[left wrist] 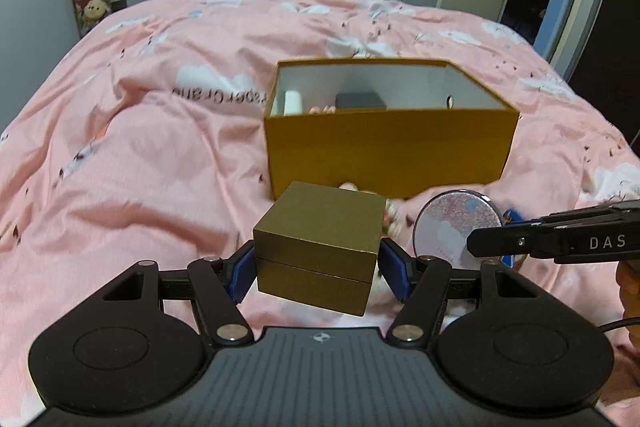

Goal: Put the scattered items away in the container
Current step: 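Carry the gold box with the left tool while the right tool carries the mirror over the box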

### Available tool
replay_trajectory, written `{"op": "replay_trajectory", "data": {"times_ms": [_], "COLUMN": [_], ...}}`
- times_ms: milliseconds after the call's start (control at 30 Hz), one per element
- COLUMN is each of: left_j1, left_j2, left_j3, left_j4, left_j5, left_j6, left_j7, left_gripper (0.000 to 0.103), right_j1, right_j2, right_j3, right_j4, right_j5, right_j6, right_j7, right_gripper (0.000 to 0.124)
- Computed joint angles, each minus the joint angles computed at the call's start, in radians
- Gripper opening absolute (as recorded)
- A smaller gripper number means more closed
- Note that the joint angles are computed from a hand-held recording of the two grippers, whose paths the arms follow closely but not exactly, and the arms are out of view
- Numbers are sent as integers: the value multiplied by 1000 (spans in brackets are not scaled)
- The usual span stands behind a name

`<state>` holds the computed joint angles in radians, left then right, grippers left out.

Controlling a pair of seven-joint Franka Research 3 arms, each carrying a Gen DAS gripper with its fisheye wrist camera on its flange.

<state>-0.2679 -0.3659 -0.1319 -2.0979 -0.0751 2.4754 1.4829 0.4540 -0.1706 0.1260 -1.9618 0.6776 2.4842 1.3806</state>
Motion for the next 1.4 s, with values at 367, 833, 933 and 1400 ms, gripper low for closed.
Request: {"op": "replay_trajectory", "data": {"times_ms": [367,833,933,1400], "left_j1": [-13,33,53,56], "left_j2": [82,315,392,927], "left_j3": [8,-30,-46,-161], "left_j4": [91,350,435,1125], "left_j5": [-60,-114,-143,-77], "left_j6": [94,101,85,-251], "left_j7": [104,219,251,361], "left_gripper": [75,75,75,75], "right_j1": [-33,-105,-115,-127], "right_j2": [17,222,319,634], "right_j3": [-20,-33,-36,-48], "right_j4": [55,366,503,924], "right_j5": [-17,-166,-246,-400], "right_j6": [47,-11,-80,-241], "right_j7": [21,82,127,178], "right_gripper": [15,15,15,15]}}
